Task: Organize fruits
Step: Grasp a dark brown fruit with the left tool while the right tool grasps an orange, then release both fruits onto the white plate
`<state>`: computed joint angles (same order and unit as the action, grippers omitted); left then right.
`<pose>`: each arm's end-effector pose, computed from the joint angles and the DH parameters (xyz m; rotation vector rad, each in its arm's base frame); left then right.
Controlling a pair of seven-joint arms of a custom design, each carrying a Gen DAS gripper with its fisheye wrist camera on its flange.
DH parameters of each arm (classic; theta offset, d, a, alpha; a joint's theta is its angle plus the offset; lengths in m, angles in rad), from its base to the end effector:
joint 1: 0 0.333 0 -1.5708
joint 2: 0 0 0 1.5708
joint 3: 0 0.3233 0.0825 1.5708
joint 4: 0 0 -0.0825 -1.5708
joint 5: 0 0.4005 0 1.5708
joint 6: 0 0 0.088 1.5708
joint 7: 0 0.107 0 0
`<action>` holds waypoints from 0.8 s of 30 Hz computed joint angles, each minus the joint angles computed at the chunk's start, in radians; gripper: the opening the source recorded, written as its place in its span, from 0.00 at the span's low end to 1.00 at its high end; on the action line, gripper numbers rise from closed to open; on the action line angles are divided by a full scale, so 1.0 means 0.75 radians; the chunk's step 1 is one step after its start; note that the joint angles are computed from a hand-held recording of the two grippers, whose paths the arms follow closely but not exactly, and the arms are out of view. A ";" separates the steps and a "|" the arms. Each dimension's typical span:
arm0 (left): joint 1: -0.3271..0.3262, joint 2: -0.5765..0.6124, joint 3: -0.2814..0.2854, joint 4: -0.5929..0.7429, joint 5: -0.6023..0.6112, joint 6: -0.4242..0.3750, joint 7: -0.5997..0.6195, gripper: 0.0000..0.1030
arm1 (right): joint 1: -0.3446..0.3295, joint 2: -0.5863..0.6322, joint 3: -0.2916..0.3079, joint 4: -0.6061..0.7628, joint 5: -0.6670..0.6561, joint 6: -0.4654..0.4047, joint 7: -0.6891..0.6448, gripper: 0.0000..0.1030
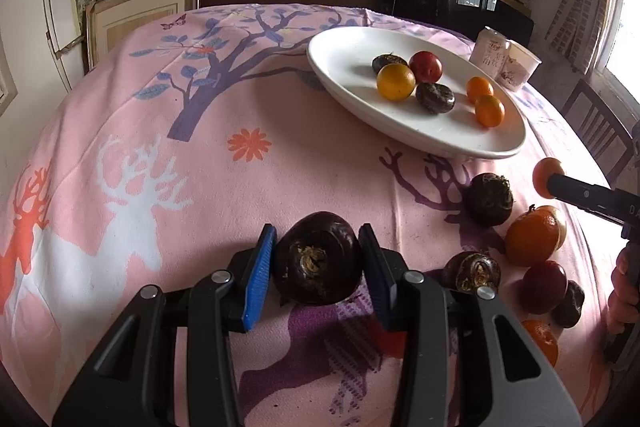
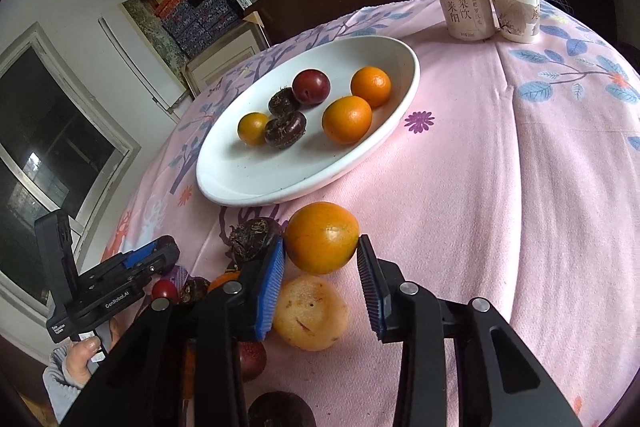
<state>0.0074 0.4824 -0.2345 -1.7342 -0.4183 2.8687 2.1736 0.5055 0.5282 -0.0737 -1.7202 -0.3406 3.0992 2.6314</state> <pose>0.7150 -0.1177 0.3760 -1.4737 2.2233 -0.8843 0.6503 0.3402 0.3755 -1.3949 1.8296 -0.2704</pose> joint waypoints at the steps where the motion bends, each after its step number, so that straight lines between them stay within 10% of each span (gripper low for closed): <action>1: 0.011 -0.005 -0.016 -0.007 -0.012 0.011 0.018 0.40 | 0.021 -0.008 -0.026 -0.009 -0.008 0.012 0.015 0.36; 11: -0.041 0.016 -0.051 0.125 -0.046 0.005 0.099 0.40 | 0.353 -0.042 -0.444 -0.065 -0.121 0.101 0.254 0.36; 20: -0.204 0.266 0.055 0.522 0.183 -0.136 -0.128 0.46 | 0.007 0.138 -0.054 0.332 -0.100 -0.128 0.028 0.40; 24: -0.166 0.270 0.017 0.506 0.180 -0.130 -0.097 0.70 | 0.080 0.134 -0.162 0.306 -0.153 -0.104 0.132 0.53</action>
<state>-0.1172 0.6850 -0.2215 -1.3546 -0.2835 2.7710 2.1010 0.5655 0.6287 -0.1950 -1.4907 -0.4555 3.0216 2.7305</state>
